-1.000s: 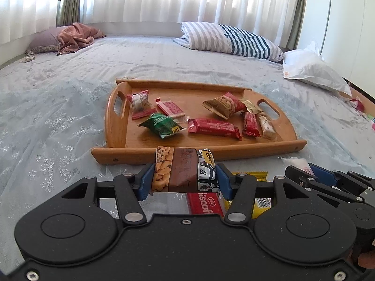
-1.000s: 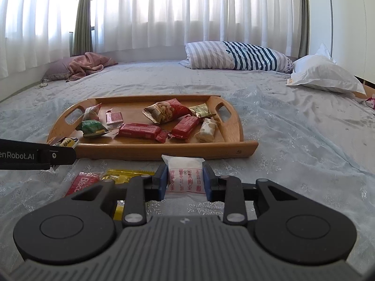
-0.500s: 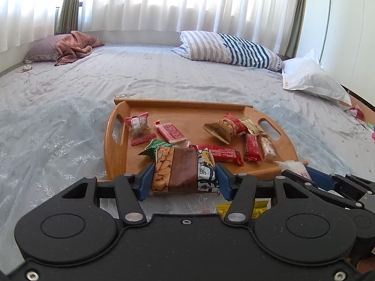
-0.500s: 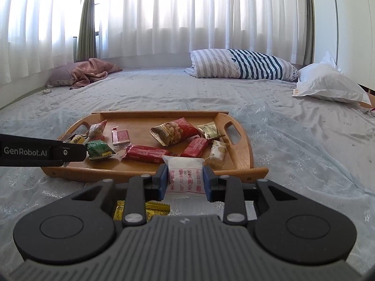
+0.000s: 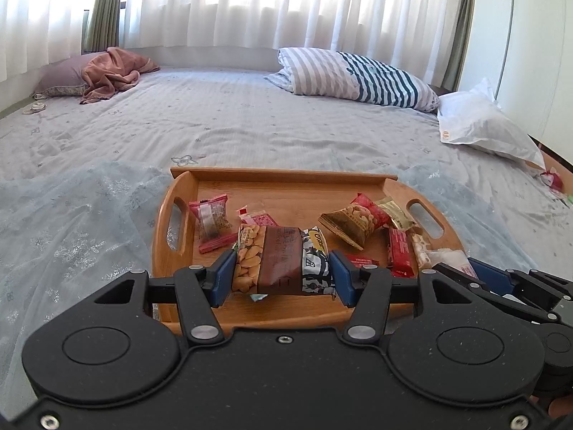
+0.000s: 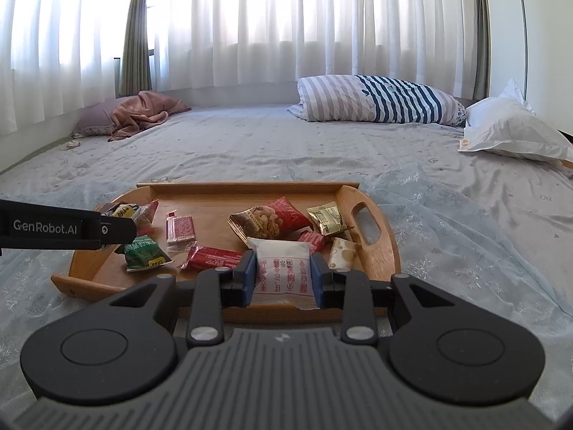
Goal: Organize snacks
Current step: 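Carry the nut-chocolate bar and white pastry bag over the tray with both tools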
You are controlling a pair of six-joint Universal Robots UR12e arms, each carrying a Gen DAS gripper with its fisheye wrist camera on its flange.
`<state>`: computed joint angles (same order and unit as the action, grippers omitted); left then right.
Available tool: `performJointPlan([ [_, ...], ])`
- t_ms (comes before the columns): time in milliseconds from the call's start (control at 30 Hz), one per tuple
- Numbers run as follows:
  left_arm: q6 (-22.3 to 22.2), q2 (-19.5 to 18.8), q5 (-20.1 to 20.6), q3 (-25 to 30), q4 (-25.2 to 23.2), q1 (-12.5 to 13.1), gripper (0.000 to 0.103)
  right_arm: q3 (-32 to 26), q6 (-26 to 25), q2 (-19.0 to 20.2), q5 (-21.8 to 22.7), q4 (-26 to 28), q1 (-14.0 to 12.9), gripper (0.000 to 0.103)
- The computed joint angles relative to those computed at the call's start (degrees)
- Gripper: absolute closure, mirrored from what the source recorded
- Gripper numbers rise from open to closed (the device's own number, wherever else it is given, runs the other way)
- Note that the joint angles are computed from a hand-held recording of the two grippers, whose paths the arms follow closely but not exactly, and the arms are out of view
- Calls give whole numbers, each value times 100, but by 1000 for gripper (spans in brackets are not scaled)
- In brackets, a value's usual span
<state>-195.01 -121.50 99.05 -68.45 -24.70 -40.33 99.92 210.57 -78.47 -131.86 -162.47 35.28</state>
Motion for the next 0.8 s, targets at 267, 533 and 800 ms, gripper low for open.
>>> performJointPlan([
  [267,-40,-381,-213,724,-374,122,50,-46,-125,11,668,-297,-408,66],
  [533,-65,-1045,-485,1959,-1273,267,50,-332,-155,117,1424,-40,-949,66],
  [800,-50,-1924,-416,3463,-2445,303,50,-804,30,424,2301,501,-1463,66],
])
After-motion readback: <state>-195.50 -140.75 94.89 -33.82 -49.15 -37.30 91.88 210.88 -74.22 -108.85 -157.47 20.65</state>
